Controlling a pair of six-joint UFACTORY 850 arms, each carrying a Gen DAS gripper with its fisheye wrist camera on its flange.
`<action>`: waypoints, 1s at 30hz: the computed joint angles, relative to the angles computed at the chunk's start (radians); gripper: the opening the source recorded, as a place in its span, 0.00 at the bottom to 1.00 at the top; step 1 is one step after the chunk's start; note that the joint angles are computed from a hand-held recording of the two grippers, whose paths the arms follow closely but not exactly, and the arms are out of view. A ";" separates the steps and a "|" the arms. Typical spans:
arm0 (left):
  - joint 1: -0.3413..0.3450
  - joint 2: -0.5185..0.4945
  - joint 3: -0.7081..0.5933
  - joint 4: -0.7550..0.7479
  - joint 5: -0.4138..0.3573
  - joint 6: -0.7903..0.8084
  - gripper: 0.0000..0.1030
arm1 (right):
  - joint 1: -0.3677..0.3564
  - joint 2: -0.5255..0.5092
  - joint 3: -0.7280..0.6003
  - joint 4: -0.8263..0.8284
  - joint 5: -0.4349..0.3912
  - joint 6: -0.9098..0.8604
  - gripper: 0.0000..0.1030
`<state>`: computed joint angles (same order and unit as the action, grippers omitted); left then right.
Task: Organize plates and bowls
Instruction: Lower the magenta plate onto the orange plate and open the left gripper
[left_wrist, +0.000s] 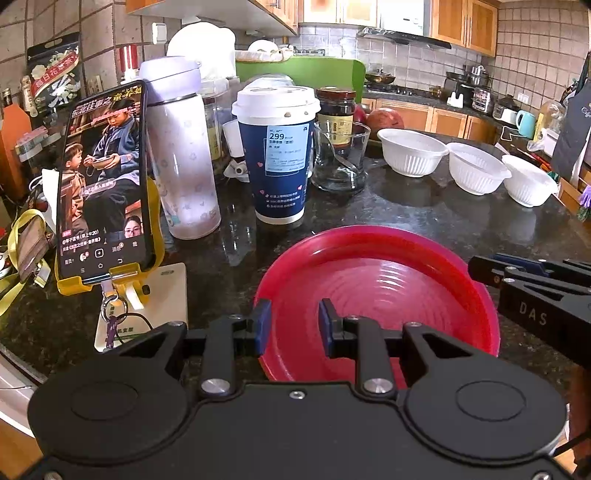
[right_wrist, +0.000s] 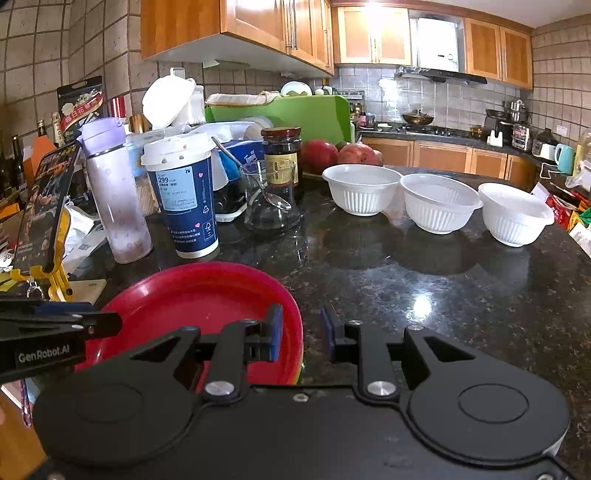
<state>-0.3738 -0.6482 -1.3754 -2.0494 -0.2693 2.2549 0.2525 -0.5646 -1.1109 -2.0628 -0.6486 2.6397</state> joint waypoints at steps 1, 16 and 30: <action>0.000 0.002 0.002 0.001 -0.004 -0.001 0.34 | 0.001 0.001 0.002 0.002 -0.003 0.001 0.24; -0.037 0.015 0.006 -0.011 -0.018 -0.005 0.34 | -0.008 0.053 0.091 -0.027 -0.058 0.101 0.24; -0.210 -0.003 -0.050 -0.256 0.110 0.123 0.34 | -0.222 0.207 0.310 -0.367 -0.073 0.370 0.24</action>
